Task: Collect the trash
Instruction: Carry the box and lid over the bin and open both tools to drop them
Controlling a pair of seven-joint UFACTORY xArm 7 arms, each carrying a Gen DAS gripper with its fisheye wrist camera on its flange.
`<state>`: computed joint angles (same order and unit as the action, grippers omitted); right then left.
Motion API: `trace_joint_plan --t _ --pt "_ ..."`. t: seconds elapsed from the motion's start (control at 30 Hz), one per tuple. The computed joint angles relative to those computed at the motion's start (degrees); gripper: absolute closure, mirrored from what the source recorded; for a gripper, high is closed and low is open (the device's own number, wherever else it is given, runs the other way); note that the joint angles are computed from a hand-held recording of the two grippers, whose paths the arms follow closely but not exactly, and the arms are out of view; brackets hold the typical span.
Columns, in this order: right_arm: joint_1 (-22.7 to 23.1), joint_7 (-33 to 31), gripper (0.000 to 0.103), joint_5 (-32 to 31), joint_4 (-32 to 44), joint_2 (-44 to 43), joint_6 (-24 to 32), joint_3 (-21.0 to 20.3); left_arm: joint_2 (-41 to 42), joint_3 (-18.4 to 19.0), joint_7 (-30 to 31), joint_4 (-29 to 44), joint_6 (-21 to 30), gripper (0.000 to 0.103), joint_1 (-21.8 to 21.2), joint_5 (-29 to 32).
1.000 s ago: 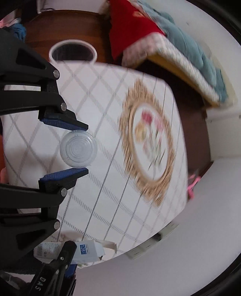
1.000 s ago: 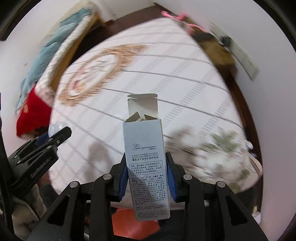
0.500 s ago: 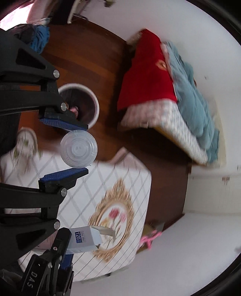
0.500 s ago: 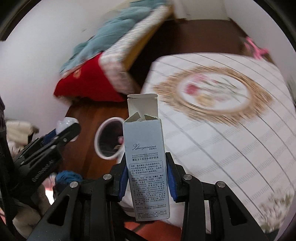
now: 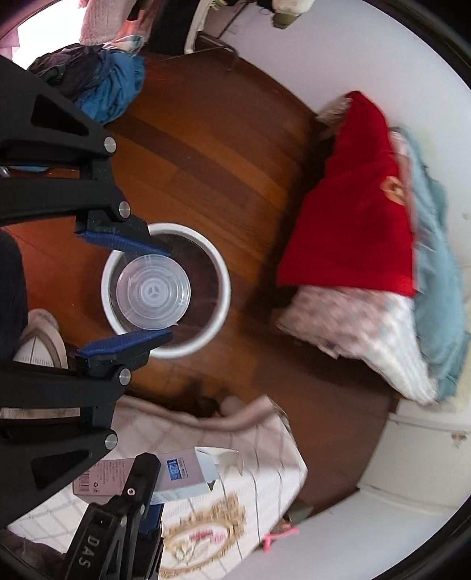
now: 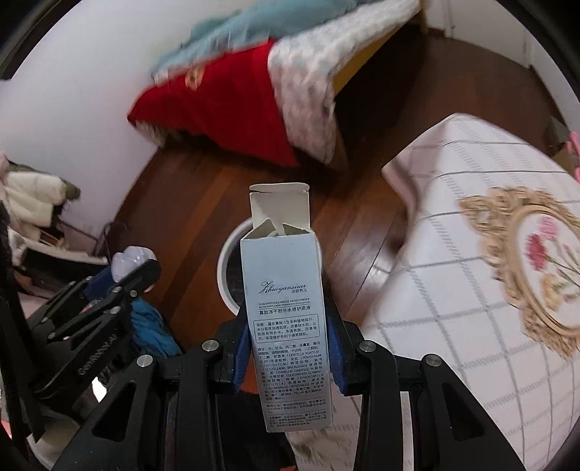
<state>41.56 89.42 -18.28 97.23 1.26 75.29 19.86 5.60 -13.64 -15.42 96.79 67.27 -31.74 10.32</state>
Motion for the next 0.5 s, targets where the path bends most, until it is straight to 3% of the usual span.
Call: trace_joint_plan --t 0.2,0.5 --pt "-3.2 -9.4 0.065 9.6 -0.4 8.4 -7.6 -3.6 9.2 2.0 3.9 4.7 4.8 0.067 1.6 -2.4" --pt "-7.3 -22.9 0.065 22.5 2.0 20.6 -10.7 -6.5 26.2 4.6 9.3 18.9 15.6 0.066 1.0 -5.7"
